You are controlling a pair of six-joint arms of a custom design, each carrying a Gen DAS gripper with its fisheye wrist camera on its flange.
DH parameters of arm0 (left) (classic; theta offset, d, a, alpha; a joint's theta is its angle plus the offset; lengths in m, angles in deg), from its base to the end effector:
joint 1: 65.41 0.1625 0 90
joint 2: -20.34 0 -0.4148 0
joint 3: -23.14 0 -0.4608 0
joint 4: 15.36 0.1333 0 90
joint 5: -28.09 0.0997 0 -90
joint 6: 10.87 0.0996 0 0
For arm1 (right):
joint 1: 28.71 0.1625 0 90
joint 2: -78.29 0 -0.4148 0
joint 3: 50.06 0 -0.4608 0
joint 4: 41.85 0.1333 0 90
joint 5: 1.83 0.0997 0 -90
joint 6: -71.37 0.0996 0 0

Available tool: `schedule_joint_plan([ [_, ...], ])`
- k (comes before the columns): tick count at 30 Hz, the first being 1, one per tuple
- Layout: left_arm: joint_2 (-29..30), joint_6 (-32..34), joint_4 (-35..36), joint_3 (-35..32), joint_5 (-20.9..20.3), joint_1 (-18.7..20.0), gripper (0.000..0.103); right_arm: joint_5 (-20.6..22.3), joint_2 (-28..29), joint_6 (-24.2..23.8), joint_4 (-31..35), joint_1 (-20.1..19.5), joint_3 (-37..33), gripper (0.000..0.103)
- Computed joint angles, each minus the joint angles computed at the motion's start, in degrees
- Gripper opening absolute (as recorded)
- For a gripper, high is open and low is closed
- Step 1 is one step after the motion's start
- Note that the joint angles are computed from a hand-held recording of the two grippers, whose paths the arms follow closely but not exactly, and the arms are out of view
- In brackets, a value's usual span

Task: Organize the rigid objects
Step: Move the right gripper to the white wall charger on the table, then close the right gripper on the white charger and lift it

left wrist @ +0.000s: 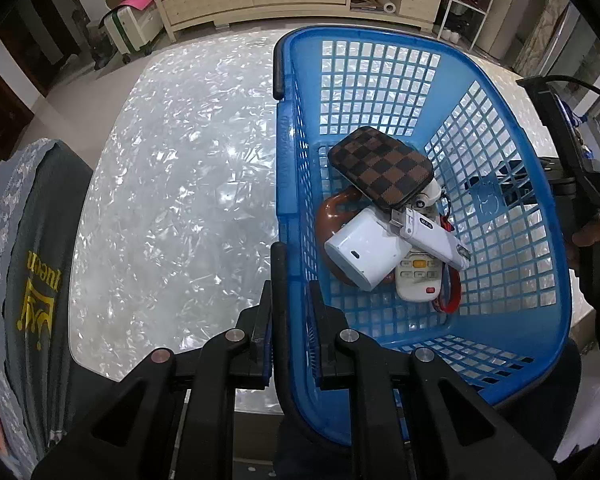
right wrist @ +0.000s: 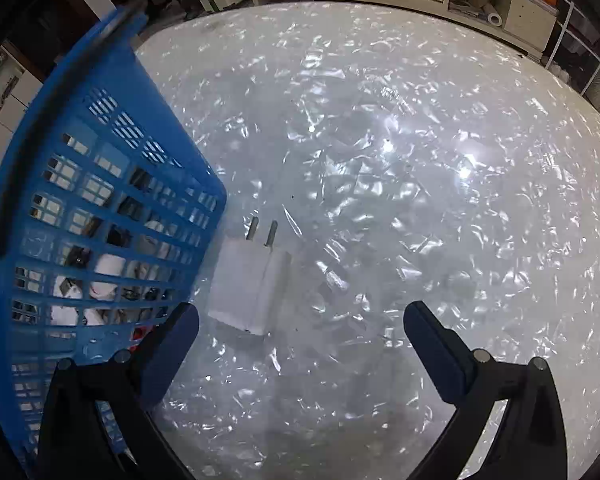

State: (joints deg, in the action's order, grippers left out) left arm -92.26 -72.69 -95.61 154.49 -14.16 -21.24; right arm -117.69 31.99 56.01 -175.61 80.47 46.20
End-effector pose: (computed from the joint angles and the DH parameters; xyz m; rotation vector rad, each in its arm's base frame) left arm -0.0943 -0.3802 0.2909 -0.0619 2.2416 -0.4621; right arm 0.3058 -0.6056 0.0097 0.8288 -2.5535 -0.1248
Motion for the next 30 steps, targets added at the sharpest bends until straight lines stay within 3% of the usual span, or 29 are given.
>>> schedule_joint_plan([
  [8,0.3,-0.5,1.1,-0.1,-0.3,-0.7,0.016,1.8,2.8,-0.3,-0.5,0.0,-2.2,0.103],
  [11,0.2,-0.6,1.0,0.0,-0.6,-0.9,0.016,-0.5,4.6,0.9,0.0,0.1,-4.5,0.103],
  [21,0.5,-0.3,0.4,0.0,-0.7,-0.5,0.016,-1.7,7.9,1.7,0.9,-0.1,-8.6,0.103],
  [30,0.0,0.3,-0.2,0.3,-0.8,-0.3,0.016,-2.7,7.8,-0.7,1.3,0.7,-8.1,0.103],
])
